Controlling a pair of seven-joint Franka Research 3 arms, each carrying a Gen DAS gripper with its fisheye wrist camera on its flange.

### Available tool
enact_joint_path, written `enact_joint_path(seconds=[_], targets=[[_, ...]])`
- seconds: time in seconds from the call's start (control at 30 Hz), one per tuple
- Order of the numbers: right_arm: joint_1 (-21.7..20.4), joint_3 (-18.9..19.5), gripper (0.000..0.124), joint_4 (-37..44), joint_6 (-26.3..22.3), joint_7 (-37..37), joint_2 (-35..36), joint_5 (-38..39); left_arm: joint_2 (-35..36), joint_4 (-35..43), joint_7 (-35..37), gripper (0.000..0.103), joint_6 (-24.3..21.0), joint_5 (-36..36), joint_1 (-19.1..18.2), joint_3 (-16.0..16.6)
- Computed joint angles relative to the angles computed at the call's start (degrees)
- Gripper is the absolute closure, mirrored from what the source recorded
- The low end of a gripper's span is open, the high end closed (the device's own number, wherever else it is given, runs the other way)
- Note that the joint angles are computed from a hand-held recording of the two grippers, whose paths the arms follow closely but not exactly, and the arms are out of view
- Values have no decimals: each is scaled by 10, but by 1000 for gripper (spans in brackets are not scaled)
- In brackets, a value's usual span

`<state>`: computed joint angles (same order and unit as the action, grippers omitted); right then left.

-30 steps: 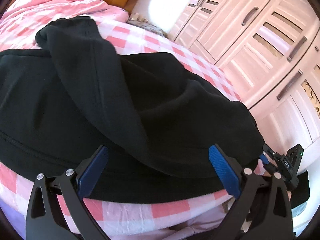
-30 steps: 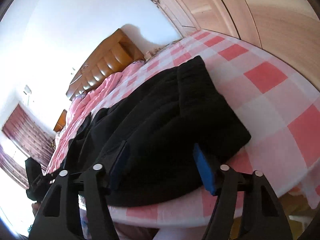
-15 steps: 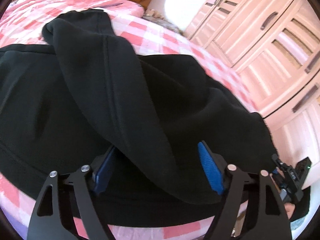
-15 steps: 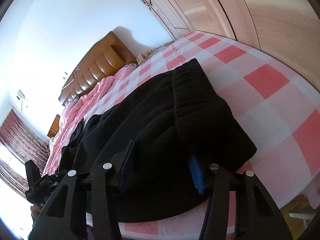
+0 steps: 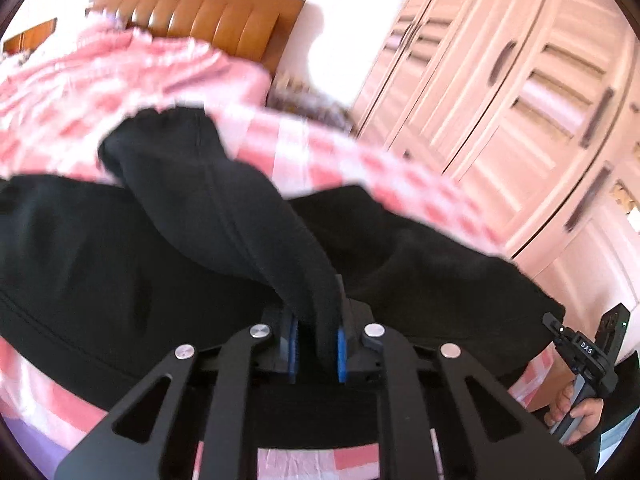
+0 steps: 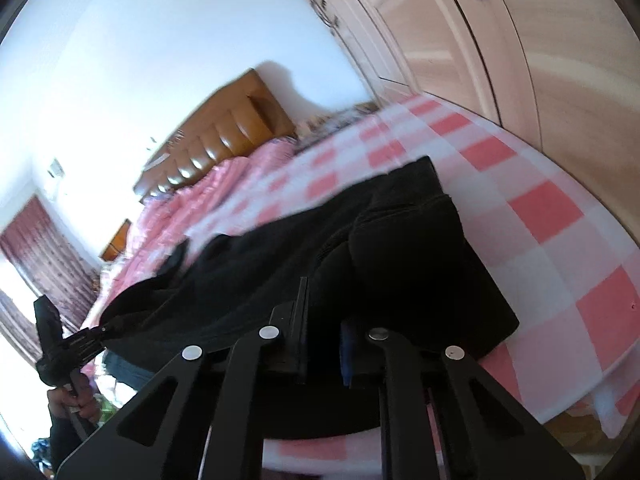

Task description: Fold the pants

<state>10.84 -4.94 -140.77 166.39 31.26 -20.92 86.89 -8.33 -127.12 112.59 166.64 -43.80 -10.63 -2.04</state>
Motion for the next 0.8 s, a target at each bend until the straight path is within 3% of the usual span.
enact_joint_path(seconds=[0.1,0.27,0.3,0.4,0.5,0.67,0.8], targets=[[-6,-4,110,-23,-25,29,-23,-45,-26,-26,-5,90,-1,28,3,0],[-7,-13,110,-55,-36,104,1,-105,11,-48,-61,89,-42,88,17,-6],[-2,-21,111,-56,-39,89,2,-86,10,-58,-36,89,-20,59,9,-4],[-4,-16,111,-52,-33,86,-7,-94,0,-59,-18,89,-19,33,8,-3],[3,-16,111,-53,-22,66,-23,-88,-21,-75,-22,89,1,59,7,-7],[8,-20,110,-56,-9,70,6,-91,-5,-73,-60,88,-10,111,7,-5],[6,-14,110,-64,0,65,-3,-102,0,-72,-48,85,-6,99,2,0]])
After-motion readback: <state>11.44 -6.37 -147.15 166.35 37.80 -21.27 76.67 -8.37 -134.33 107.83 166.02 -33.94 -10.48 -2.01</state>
